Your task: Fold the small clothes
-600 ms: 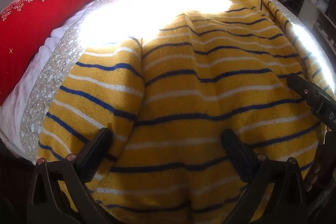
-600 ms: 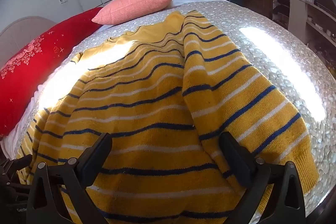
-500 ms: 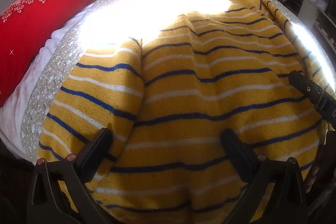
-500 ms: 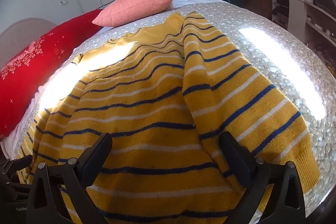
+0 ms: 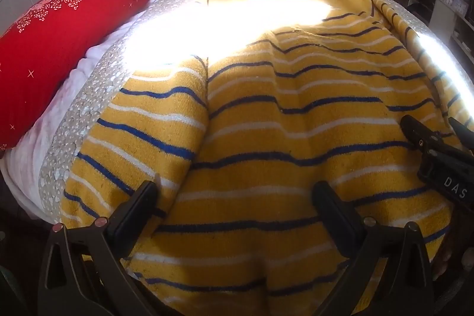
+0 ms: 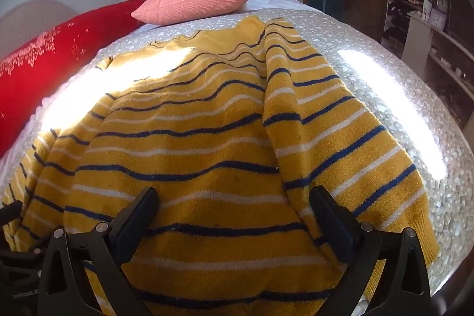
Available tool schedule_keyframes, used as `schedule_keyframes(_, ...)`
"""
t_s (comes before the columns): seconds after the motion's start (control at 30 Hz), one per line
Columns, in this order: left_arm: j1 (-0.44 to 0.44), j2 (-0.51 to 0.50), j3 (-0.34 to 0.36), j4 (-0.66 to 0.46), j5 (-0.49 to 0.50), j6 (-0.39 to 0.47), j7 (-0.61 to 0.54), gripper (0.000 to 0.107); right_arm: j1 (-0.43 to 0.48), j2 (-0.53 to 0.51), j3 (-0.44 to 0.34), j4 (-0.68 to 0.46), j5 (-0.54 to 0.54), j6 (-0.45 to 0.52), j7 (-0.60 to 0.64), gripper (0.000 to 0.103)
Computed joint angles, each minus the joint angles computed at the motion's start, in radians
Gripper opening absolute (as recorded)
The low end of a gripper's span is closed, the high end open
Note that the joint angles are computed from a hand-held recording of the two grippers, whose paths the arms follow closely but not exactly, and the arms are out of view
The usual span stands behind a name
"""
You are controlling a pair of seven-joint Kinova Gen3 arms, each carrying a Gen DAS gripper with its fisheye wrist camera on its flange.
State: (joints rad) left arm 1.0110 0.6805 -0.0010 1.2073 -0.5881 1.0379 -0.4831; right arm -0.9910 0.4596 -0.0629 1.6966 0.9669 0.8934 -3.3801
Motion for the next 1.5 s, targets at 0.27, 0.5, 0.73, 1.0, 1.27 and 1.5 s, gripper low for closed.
schedule_keyframes(0.27,0.011,0.011,-0.004,-0.016,-0.011,0.02,0.0,0.103,0.002,-0.006,-0.009,-0.006,-0.021,0.021,0.017,0.103)
schedule_keyframes(0.5,0.004,-0.026,0.004,0.037,-0.003,-0.024,0.021,0.103,-0.068,-0.002,-0.01,-0.001,0.014,0.126,-0.09,0.103)
schedule_keyframes(0.73,0.027,-0.017,-0.01,0.045,-0.034,-0.028,0.056,0.103,-0.065,0.009,-0.03,0.001,0.02,0.15,-0.11,0.103)
schedule_keyframes(1.0,0.022,-0.008,0.001,0.031,-0.046,-0.008,0.057,0.103,-0.06,0.015,-0.038,-0.006,0.014,0.153,-0.083,0.103)
schedule_keyframes(1.27,-0.008,-0.05,0.023,0.053,-0.002,-0.038,0.019,0.103,-0.085,-0.015,-0.03,-0.018,0.01,0.207,-0.084,0.103)
schedule_keyframes(1.5,0.061,-0.119,-0.001,0.109,-0.098,-0.102,0.09,0.103,-0.104,-0.053,-0.053,0.004,0.069,0.328,-0.19,0.103)
